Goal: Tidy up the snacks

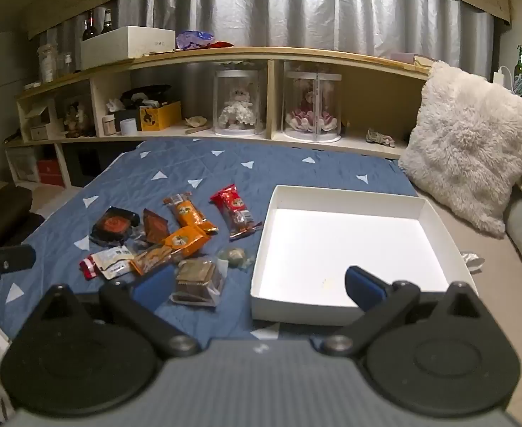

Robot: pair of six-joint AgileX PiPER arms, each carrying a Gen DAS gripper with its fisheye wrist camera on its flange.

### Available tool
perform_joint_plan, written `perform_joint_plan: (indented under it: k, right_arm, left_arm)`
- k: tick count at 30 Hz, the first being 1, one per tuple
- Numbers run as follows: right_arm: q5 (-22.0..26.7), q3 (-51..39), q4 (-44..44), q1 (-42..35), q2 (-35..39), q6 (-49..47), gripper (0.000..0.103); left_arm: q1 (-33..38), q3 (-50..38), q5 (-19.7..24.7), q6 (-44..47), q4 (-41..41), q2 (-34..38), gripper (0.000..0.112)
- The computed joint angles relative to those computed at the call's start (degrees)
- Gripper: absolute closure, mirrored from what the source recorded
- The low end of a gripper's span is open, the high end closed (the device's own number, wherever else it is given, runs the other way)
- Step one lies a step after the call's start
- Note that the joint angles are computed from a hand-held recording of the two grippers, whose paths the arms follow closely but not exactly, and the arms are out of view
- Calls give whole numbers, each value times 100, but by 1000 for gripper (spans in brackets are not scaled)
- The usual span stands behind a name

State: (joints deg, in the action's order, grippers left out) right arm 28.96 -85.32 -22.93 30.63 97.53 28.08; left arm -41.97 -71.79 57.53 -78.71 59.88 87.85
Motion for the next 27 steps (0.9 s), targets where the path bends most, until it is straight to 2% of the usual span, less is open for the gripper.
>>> perform_joint_plan:
  k: [27]
  right_arm:
    - [5, 16, -50, 19, -21, 38, 1]
  left_arm:
    - [9, 6, -11, 9, 17, -2, 9]
